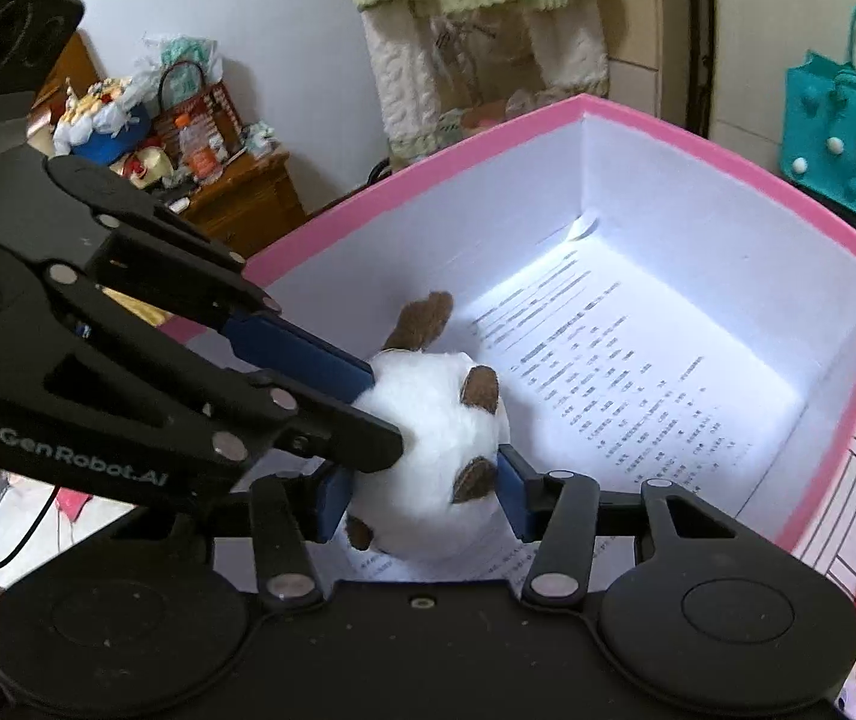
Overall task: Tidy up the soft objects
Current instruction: 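Carry the white plush into the pink box and open the left gripper, then move both tools back toward the orange sponge and floral scrunchie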
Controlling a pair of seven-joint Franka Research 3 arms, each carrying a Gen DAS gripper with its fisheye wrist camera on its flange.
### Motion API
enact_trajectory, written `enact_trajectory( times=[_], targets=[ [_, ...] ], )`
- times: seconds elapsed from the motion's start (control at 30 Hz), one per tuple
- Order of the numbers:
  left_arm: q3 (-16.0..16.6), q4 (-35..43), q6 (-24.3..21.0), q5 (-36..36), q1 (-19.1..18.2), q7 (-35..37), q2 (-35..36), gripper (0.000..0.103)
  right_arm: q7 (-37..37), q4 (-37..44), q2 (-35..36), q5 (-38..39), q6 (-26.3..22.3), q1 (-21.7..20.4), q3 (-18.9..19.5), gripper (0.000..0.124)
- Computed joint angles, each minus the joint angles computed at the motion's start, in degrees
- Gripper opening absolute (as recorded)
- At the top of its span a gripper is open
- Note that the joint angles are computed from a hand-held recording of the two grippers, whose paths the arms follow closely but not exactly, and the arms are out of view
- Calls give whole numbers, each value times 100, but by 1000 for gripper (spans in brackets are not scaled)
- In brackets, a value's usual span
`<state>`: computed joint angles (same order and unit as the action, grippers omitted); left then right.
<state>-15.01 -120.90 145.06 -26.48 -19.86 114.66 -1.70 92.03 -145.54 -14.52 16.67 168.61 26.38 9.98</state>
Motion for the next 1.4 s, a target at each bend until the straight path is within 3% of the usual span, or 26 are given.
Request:
enact_trajectory(
  times=[0.1, 0.27, 0.43, 0.57, 0.9, 1.23, 1.4],
  targets=[
    [-6, -81, 183, 112, 1, -105, -8, 24, -212, 148, 78, 300, -221, 154, -179, 54],
    [15, -25, 181, 14, 30, -94, 35, 24, -3, 330, 145, 466, -540, 65, -138, 54],
    [11, -77, 199, -98, 34, -16, -34, 25, -544, 264, 117, 1220, -430, 328, -323, 53],
    [13, -309, 512, 62, -38, -44, -221, 35, -678, 108, -40, 1400, -267, 343, -278, 54],
    [247, -708, 591, -454, -288, 413, -749, 47, 835, -518, -1030, -151, -196, -451, 597, 54],
    [545, -1338, 821, -484, -725, 562, -1643, 54, 1964, -844, -2208, -1225, -646, -754, 1142, 55],
    [689, -1613, 855, -274, -953, 366, -2087, 56, 2307, -933, -2789, -1512, -1031, -698, 1269, 55]
  ],
)
